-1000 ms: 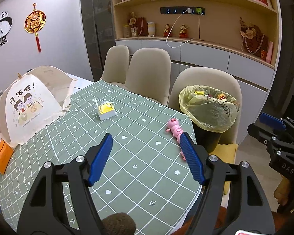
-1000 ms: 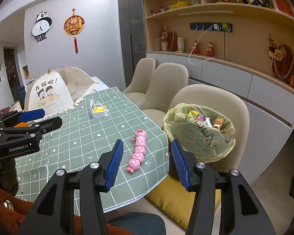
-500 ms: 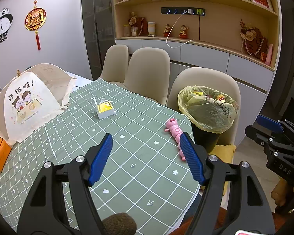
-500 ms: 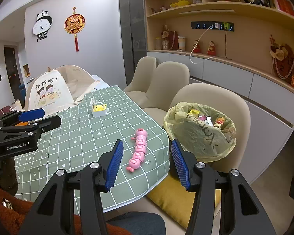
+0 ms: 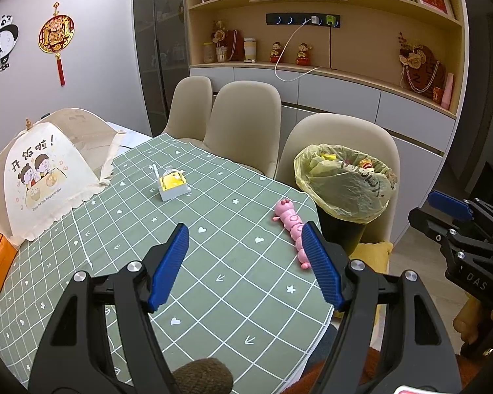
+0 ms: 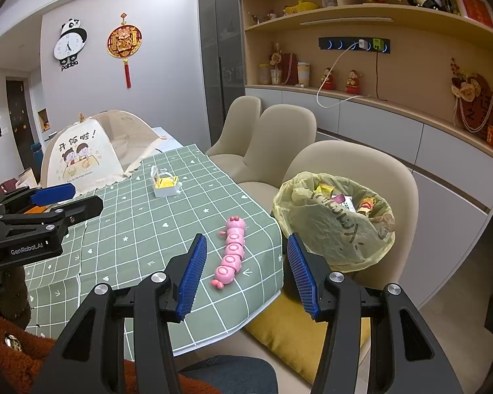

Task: Collect trash

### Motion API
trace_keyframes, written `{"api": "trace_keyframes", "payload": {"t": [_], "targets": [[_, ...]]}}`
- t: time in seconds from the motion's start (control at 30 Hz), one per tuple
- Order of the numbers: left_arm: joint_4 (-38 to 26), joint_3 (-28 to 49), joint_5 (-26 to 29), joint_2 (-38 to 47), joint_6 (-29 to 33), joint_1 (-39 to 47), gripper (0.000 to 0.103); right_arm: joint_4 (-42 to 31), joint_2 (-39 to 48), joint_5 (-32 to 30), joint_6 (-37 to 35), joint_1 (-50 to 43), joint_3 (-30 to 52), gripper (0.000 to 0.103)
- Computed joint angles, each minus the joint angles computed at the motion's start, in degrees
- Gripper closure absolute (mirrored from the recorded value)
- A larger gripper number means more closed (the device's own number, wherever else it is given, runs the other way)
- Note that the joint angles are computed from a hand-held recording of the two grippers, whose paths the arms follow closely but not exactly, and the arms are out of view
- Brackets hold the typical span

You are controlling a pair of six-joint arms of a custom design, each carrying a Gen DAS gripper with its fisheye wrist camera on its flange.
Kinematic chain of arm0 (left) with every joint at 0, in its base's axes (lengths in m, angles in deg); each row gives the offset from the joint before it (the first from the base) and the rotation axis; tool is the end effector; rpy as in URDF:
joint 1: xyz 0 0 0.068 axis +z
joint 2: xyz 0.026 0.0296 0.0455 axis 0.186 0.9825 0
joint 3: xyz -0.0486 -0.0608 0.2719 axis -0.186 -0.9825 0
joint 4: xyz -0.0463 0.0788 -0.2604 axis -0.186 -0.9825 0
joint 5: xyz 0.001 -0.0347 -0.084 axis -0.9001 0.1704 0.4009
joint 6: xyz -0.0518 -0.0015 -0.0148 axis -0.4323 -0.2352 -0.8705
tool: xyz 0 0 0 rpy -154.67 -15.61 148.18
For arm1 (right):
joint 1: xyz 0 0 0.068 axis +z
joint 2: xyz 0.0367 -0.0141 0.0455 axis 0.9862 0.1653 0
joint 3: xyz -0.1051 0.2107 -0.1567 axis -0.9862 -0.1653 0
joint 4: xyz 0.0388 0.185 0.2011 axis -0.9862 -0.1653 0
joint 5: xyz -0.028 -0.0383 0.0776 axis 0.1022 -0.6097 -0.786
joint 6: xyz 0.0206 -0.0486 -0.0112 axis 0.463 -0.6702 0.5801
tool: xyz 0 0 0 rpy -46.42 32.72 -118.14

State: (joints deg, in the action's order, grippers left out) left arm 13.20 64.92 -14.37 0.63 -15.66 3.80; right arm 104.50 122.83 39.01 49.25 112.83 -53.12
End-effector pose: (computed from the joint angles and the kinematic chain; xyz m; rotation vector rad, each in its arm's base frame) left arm 0.2812 -0.0365 0.1541 0.2794 2.1835 -0.0842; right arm 0.2514 0.1455 0.1404 -0.1130 2.1174 0.1489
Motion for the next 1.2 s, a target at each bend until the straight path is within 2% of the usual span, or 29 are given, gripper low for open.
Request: {"api": "trace_keyframes", "payload": {"t": [1.2], "targets": [[-0.13, -0.6, -0.28, -1.38, 0.0, -0.42, 0.035, -0.58, -1.67, 0.76, 0.72, 0.19, -0.63, 0.054]]}}
